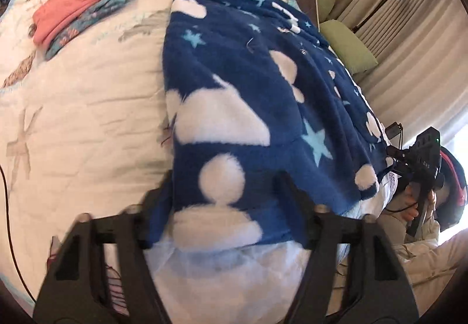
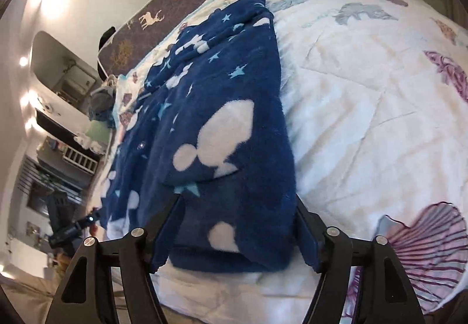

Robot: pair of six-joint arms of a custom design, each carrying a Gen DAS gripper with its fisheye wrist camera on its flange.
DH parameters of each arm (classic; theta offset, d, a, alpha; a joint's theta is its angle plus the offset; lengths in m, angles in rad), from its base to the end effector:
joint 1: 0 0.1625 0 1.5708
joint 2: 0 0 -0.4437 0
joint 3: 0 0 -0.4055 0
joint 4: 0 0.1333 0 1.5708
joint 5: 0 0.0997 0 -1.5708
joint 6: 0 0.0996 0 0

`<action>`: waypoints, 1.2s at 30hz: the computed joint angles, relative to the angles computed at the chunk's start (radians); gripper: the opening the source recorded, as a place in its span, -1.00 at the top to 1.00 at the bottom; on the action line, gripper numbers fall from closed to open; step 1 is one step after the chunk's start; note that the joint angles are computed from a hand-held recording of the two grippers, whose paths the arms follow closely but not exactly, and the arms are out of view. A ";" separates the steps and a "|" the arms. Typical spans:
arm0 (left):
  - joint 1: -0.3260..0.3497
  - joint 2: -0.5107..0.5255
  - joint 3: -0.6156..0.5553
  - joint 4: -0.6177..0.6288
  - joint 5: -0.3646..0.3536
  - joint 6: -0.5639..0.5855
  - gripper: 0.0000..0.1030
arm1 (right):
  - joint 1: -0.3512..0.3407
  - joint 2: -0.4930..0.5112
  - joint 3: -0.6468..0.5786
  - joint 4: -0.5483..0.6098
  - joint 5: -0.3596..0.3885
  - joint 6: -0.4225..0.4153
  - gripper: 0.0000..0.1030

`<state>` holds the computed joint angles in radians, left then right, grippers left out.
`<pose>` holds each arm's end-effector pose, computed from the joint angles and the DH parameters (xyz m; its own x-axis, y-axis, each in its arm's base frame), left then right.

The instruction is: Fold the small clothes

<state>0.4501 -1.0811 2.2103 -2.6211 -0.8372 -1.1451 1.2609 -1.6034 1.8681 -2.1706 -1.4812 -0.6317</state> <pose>-0.3412 -0.3870 0.1058 -0.9313 -0.1093 -0.3474 0.1196 0.8091 -0.5753 -0.0182 -0.5231 0.4390 -0.9428 -0.3086 0.1260 -0.3330 0.8886 -0.3153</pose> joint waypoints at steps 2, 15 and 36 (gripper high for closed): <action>-0.001 -0.004 0.004 -0.018 -0.014 0.012 0.50 | 0.003 0.006 0.005 -0.018 0.000 0.005 -0.43; -0.077 -0.017 -0.019 0.047 0.067 -0.031 0.75 | -0.035 -0.007 -0.042 0.106 0.150 0.109 0.79; -0.130 -0.067 0.031 0.159 0.057 -0.178 -0.29 | -0.003 -0.057 -0.027 0.064 -0.022 0.056 0.22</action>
<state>0.3204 -1.1481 2.2409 -2.4623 -0.7803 -1.3230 1.2579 -1.6601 1.8408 -2.1069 -1.5036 -0.5761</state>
